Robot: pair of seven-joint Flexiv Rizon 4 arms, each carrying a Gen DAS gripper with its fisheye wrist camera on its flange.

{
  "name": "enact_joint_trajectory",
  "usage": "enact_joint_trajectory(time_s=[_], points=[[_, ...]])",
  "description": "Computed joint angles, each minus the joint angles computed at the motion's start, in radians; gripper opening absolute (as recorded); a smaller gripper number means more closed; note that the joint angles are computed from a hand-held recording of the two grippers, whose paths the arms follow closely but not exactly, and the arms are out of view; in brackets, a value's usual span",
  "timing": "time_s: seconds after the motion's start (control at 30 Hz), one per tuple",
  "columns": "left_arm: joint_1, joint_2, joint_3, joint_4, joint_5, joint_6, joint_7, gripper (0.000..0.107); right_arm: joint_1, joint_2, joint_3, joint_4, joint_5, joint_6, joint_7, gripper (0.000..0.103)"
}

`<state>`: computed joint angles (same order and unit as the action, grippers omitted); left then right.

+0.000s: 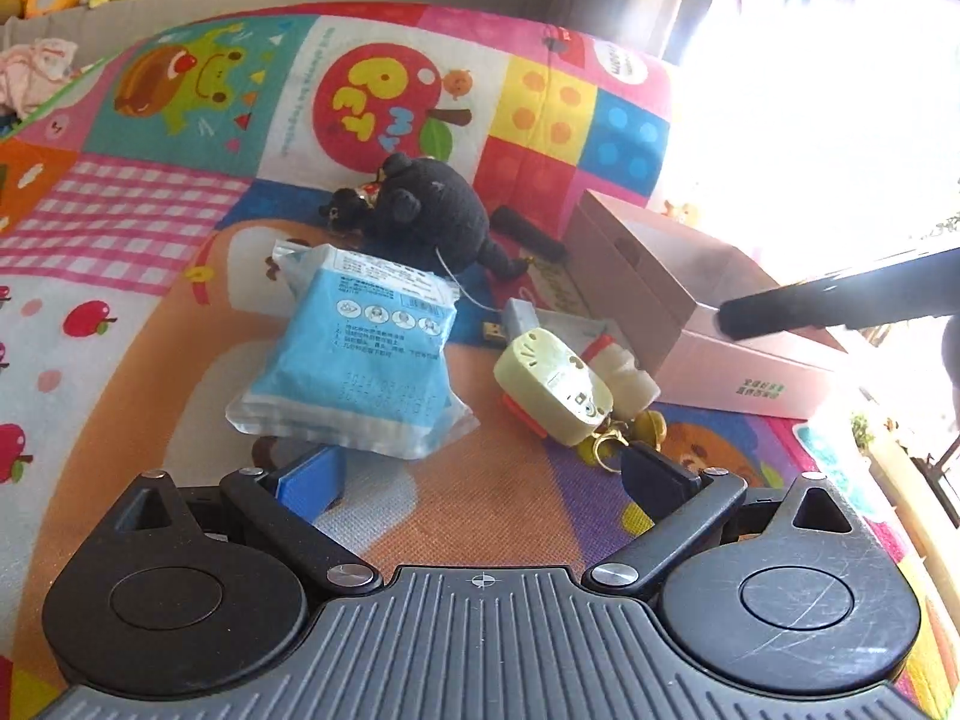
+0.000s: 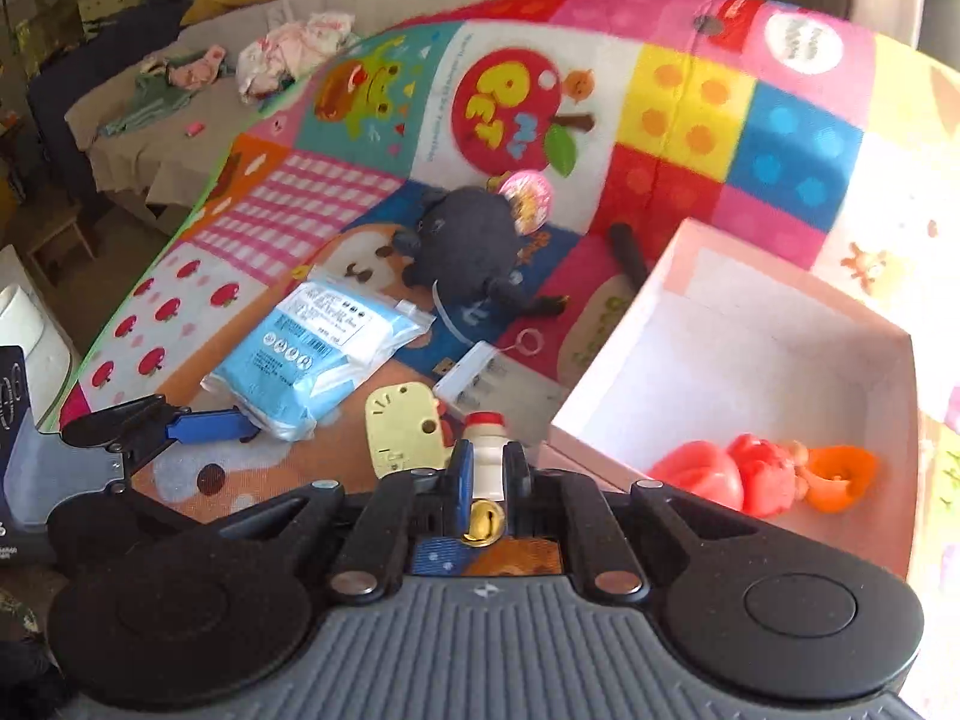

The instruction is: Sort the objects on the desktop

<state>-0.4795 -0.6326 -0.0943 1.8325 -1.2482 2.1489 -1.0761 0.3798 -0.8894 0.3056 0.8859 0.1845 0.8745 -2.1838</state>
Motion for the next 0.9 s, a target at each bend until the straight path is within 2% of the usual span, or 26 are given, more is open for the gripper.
enact_joint_trajectory(time_s=[0.07, 0.13, 0.17, 0.2, 0.27, 0.3, 0.33, 0.47, 0.5, 0.53, 0.6, 0.7, 0.8, 0.9], points=[[-0.028, -0.014, 0.003, -0.039, -0.091, 0.017, 0.100, 0.101, -0.002, 0.017, -0.051, 0.056, 0.003, 0.162, 0.061, 0.017], [-0.034, -0.026, -0.021, -0.073, -0.161, 0.052, 0.196, 0.101, 0.007, -0.008, -0.130, 0.049, -0.035, 0.251, 0.193, 0.031], [-0.032, -0.030, -0.035, -0.086, -0.186, 0.069, 0.232, 0.101, 0.026, -0.025, -0.197, 0.049, -0.070, 0.292, 0.281, 0.034], [-0.029, -0.032, -0.051, -0.096, -0.204, 0.083, 0.259, 0.101, 0.048, -0.052, -0.273, 0.039, -0.107, 0.324, 0.373, 0.037], [-0.017, -0.035, -0.084, -0.114, -0.235, 0.109, 0.304, 0.101, 0.053, -0.109, -0.337, -0.021, -0.154, 0.298, 0.488, 0.037], [-0.011, -0.038, -0.102, -0.126, -0.252, 0.123, 0.330, 0.101, 0.039, -0.137, -0.323, -0.067, -0.160, 0.253, 0.512, 0.037], [-0.004, -0.040, -0.121, -0.137, -0.268, 0.138, 0.358, 0.101, 0.013, -0.169, -0.276, -0.128, -0.154, 0.191, 0.509, 0.037], [0.026, -0.043, -0.185, -0.162, -0.299, 0.188, 0.430, 0.101, -0.020, -0.233, -0.151, -0.225, -0.165, 0.164, 0.441, 0.037], [0.034, -0.043, -0.200, -0.166, -0.304, 0.200, 0.442, 0.101, -0.009, -0.235, -0.158, -0.215, -0.180, 0.196, 0.438, 0.042], [0.042, -0.044, -0.214, -0.169, -0.308, 0.213, 0.453, 0.101, 0.009, -0.239, -0.184, -0.202, -0.206, 0.238, 0.444, 0.042], [0.055, -0.042, -0.234, -0.165, -0.305, 0.229, 0.456, 0.101, 0.023, -0.258, -0.184, -0.203, -0.245, 0.293, 0.414, 0.041], [0.070, -0.044, -0.254, -0.169, -0.316, 0.245, 0.465, 0.101, 0.022, -0.280, -0.119, -0.243, -0.264, 0.272, 0.327, 0.040], [0.079, -0.043, -0.264, -0.165, -0.316, 0.245, 0.465, 0.101, 0.028, -0.282, -0.095, -0.250, -0.253, 0.278, 0.263, 0.038], [0.079, -0.040, -0.262, -0.155, -0.306, 0.243, 0.452, 0.101, 0.040, -0.240, -0.146, -0.169, -0.245, 0.371, 0.316, 0.038]])
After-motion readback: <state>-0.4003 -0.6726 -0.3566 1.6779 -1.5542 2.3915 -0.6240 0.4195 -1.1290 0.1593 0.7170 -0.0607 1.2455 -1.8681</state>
